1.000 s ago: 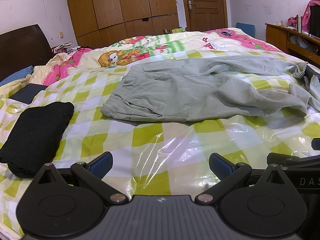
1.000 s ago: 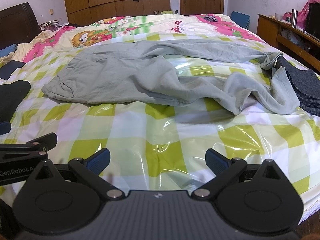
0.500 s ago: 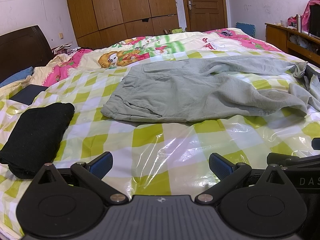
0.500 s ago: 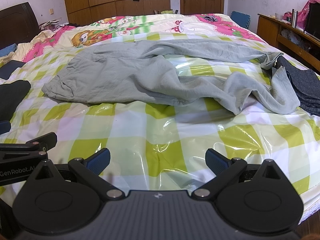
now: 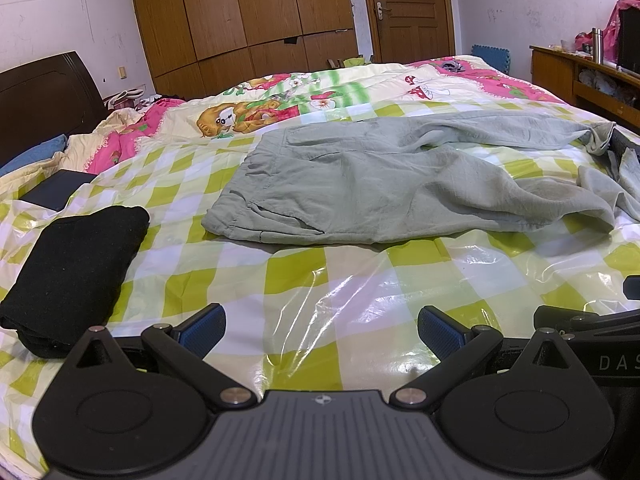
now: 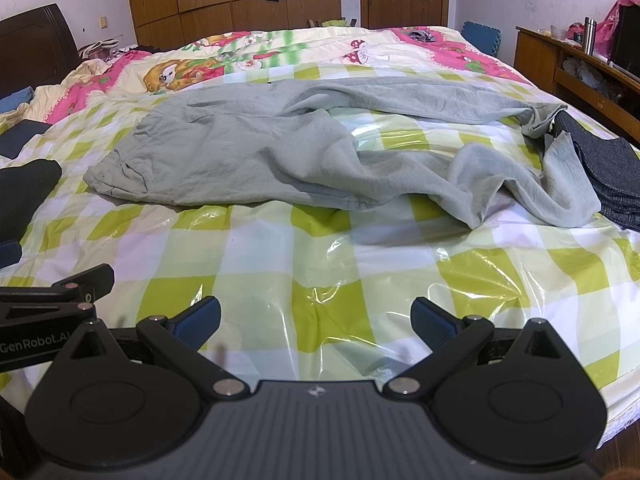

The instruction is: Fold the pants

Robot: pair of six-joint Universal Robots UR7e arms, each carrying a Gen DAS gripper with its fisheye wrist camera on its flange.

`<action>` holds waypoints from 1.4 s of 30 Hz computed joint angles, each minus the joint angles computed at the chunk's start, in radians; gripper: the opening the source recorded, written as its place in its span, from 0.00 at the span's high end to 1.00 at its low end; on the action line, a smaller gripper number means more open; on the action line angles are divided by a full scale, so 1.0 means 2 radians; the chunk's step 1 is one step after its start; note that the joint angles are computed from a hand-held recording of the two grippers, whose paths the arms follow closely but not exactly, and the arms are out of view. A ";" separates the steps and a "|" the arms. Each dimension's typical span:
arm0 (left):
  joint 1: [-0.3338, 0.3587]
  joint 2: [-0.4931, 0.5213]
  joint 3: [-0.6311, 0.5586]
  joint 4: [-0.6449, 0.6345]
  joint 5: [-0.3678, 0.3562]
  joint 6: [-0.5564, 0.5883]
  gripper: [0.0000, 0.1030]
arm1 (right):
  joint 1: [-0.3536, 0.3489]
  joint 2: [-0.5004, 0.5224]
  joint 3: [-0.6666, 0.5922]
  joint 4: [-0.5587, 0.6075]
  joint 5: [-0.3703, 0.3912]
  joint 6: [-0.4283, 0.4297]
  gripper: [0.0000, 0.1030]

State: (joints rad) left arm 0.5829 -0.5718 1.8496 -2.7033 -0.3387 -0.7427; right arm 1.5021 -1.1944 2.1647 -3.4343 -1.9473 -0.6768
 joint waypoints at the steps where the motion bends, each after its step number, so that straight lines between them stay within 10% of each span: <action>1: 0.000 0.000 0.000 0.000 0.000 0.000 0.00 | 0.000 0.000 0.000 0.000 0.000 0.000 0.02; 42: 0.007 0.006 -0.004 -0.010 -0.003 0.011 0.00 | 0.004 0.007 -0.005 0.010 -0.012 -0.008 0.03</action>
State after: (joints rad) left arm 0.5968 -0.5591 1.8416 -2.7230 -0.3438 -0.7212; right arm 1.5094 -1.1799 2.1544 -3.4137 -1.9721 -0.6932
